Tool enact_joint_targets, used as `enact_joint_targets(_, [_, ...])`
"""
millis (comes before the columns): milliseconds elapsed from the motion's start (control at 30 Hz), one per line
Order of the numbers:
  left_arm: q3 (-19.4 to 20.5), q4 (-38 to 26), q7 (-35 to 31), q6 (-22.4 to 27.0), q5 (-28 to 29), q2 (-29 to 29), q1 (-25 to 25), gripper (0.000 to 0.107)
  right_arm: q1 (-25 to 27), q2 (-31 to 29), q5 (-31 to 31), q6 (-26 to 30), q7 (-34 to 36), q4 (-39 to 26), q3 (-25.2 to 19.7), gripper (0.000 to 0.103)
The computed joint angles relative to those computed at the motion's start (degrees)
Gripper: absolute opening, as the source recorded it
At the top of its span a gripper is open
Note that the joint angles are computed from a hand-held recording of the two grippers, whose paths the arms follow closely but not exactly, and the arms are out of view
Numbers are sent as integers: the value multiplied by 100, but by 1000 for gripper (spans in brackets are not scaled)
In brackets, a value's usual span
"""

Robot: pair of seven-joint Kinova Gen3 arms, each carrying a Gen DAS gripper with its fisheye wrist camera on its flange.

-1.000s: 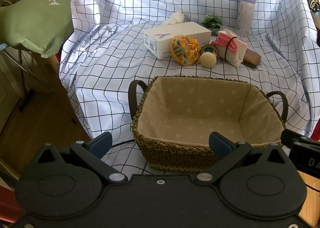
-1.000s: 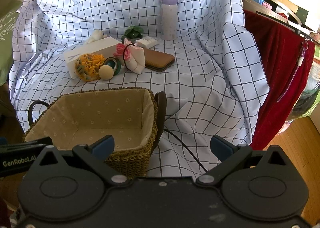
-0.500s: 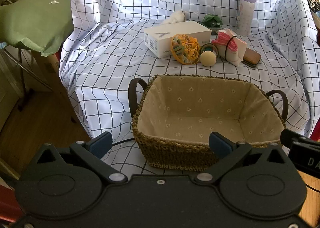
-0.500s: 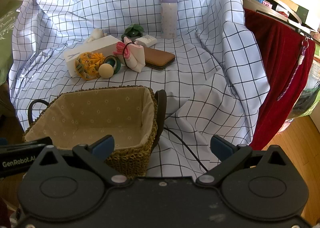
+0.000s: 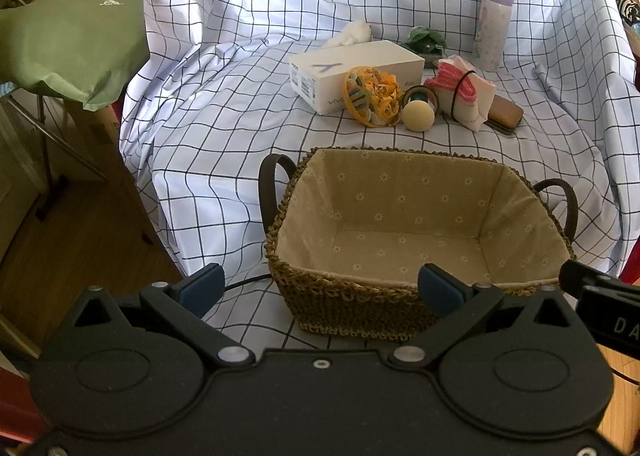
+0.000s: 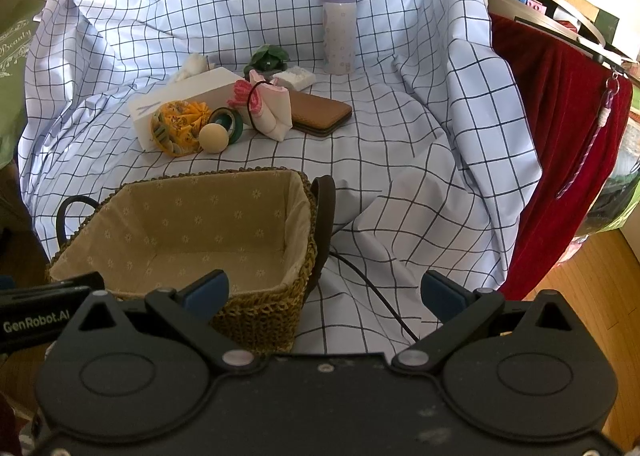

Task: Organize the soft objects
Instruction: 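Move both tools toward the objects beyond the wicker basket, then grasp the cream ball toy with the right gripper while the left tool approaches the pink cloth bundle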

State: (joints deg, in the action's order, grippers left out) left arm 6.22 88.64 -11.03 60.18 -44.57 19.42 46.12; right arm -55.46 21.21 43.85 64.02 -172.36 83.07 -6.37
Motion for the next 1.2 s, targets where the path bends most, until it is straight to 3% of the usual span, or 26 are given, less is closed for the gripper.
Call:
enact_joint_targets(600, [21, 139, 101, -171, -87, -122, -25, 100, 6, 4, 84, 39, 1, 12, 26, 103])
enact_joint_targets(933, [-50, 70, -114, -248, -71, -115, -345, 96, 76, 67, 589, -136, 121, -128, 143, 103])
enact_joint_targets(1033, [-112, -18, -256, -281, -89, -79, -455, 92, 200, 124, 611, -359, 326, -263, 166, 102])
enact_joint_targets(1200, [-264, -139, -237, -366, -376, 44, -473, 92, 544, 291, 131, -926, 937, -565, 188, 99])
